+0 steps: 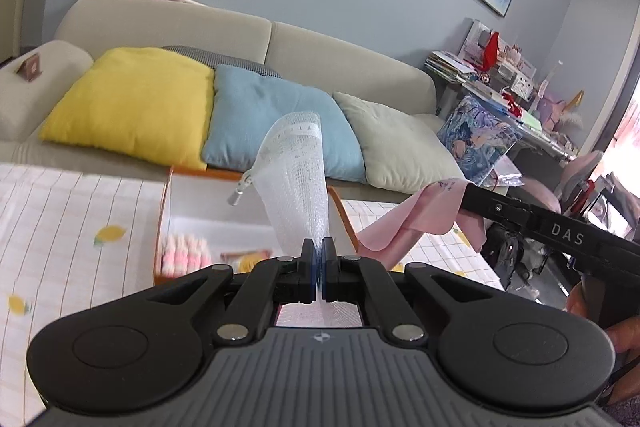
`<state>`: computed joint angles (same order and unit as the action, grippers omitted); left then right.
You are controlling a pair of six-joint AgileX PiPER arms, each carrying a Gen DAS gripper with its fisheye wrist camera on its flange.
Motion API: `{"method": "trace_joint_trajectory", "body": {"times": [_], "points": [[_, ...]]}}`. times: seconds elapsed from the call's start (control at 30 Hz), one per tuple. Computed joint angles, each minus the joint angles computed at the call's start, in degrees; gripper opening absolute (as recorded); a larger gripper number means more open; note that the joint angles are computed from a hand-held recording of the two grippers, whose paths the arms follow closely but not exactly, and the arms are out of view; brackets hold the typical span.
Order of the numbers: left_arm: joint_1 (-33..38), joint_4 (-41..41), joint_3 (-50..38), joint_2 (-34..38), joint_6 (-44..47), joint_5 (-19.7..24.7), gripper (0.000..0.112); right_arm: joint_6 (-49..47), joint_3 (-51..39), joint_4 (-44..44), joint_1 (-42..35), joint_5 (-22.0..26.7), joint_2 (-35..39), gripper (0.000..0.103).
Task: Organize soft objects
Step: 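Carry both items into the orange box and open both grippers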
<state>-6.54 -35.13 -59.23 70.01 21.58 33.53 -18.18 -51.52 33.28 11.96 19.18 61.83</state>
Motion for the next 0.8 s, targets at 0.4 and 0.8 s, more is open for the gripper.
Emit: {"method": "trace_joint_trajectory", "body": {"times": [0.4,0.8], "points": [[-1.73,13.53,-17.79,24.60,-7.66,0.79,0.002,18.88,-13.69,-19.78,-1.13,-2.17,25.64,0.000],[2.75,13.09,-30.00,42.88,-10.47,11.69,0.004,22.20,-23.16,-24.25,-0.84,4.02,45.13,0.000]]}}
